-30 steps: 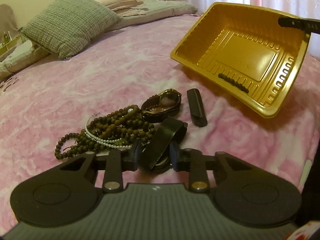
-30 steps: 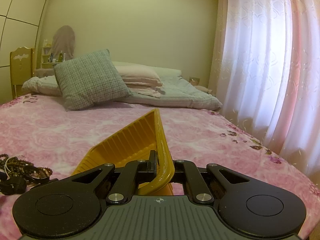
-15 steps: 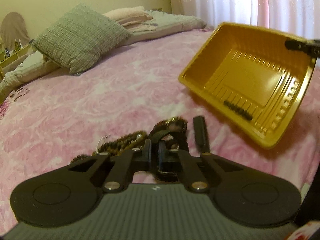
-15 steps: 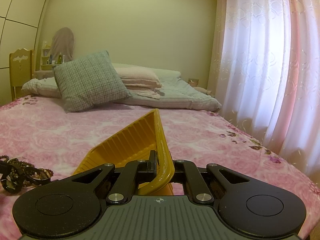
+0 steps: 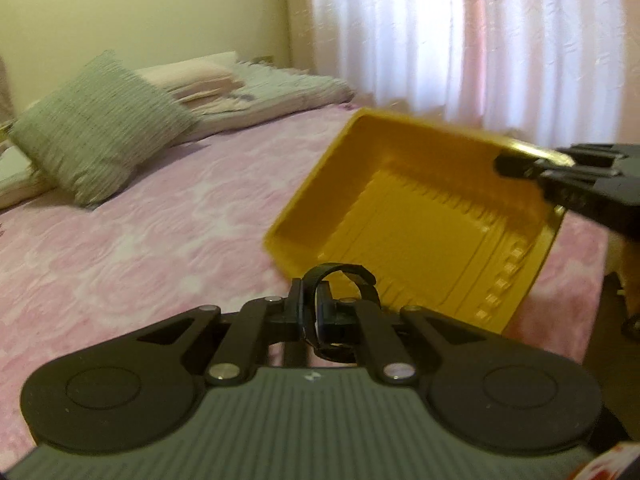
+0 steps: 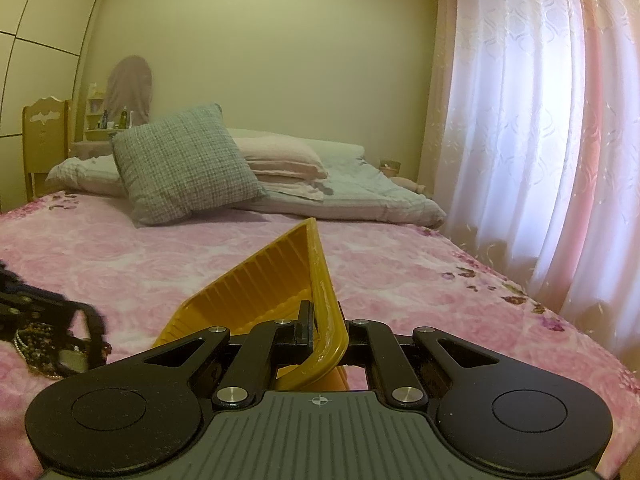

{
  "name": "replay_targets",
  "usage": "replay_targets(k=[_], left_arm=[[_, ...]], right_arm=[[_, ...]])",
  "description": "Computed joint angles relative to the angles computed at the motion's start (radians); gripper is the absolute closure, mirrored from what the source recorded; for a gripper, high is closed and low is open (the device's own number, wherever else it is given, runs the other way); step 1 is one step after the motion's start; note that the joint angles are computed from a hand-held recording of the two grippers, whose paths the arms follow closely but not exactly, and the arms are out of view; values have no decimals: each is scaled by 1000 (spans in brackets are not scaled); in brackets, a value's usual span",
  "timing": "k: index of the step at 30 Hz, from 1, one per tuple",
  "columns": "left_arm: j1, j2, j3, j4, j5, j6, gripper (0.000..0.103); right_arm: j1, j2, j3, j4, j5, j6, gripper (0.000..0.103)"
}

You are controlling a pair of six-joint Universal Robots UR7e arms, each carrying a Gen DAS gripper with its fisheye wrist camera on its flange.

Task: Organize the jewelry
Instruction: 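Grasp the black strap bracelet with the left gripper and drop it into the tray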

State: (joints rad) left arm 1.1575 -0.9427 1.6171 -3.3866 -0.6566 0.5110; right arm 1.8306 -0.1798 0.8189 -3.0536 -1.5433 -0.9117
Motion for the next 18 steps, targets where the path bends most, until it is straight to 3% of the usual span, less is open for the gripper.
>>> replay_targets(k=[13, 18], left_arm=[[14, 55, -71, 119, -149, -69, 98], [16, 58, -64, 102, -164, -68, 90]], right_arm=[[-2, 4, -8, 6, 3, 6, 96], [0, 3, -1, 0, -1, 11, 96]])
